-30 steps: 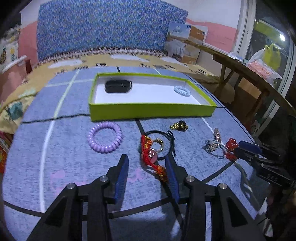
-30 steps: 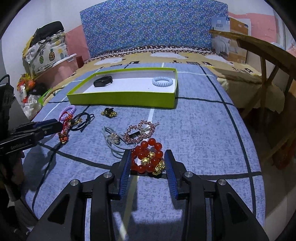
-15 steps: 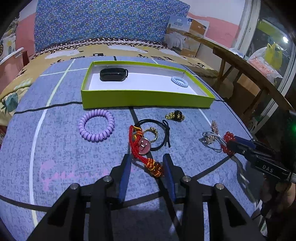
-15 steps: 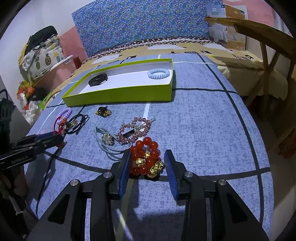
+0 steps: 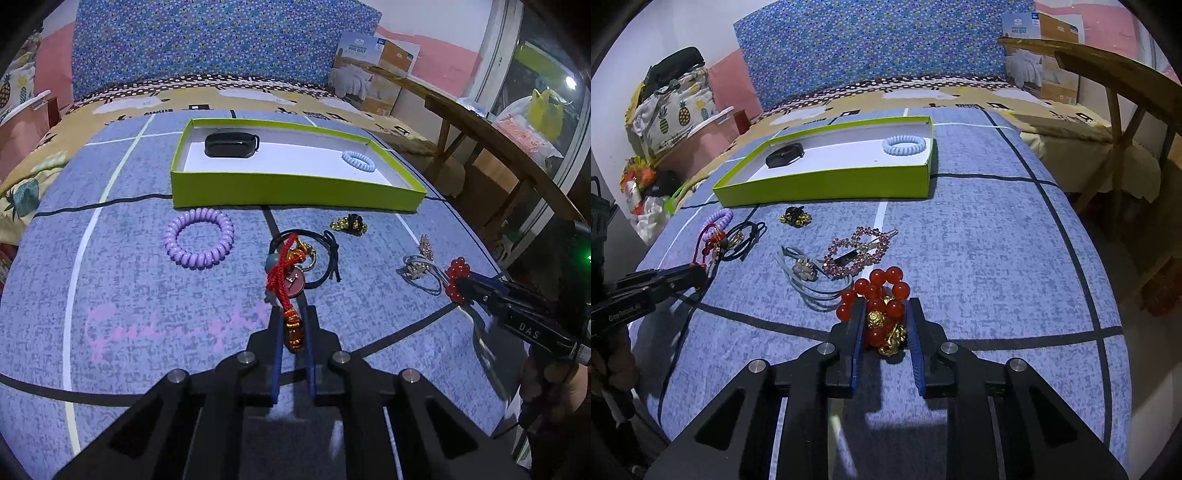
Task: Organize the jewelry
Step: 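Carry the bracelet and tassel into the green box and release both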
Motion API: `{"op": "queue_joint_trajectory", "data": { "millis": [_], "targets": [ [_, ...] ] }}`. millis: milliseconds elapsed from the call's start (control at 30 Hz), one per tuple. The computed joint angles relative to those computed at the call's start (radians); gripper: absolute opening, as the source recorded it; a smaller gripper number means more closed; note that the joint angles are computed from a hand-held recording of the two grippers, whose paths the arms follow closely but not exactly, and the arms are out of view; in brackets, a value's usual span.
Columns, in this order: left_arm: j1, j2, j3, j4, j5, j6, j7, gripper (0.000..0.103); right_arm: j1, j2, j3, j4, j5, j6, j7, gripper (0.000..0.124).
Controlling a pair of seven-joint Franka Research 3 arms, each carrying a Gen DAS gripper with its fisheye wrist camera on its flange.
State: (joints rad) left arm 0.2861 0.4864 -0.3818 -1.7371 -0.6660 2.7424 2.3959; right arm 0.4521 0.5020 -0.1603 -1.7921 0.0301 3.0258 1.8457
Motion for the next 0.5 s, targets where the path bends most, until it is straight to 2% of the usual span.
{"op": "queue_joint_trajectory", "data": {
  "millis": [500],
  "targets": [
    [0.037,-0.049,-0.038,-0.049,-0.135,0.042,0.147,0.008,0.044,-0.041,-0.049,-0.064,-0.005,0.059,0.034,0.021]
  ]
}}
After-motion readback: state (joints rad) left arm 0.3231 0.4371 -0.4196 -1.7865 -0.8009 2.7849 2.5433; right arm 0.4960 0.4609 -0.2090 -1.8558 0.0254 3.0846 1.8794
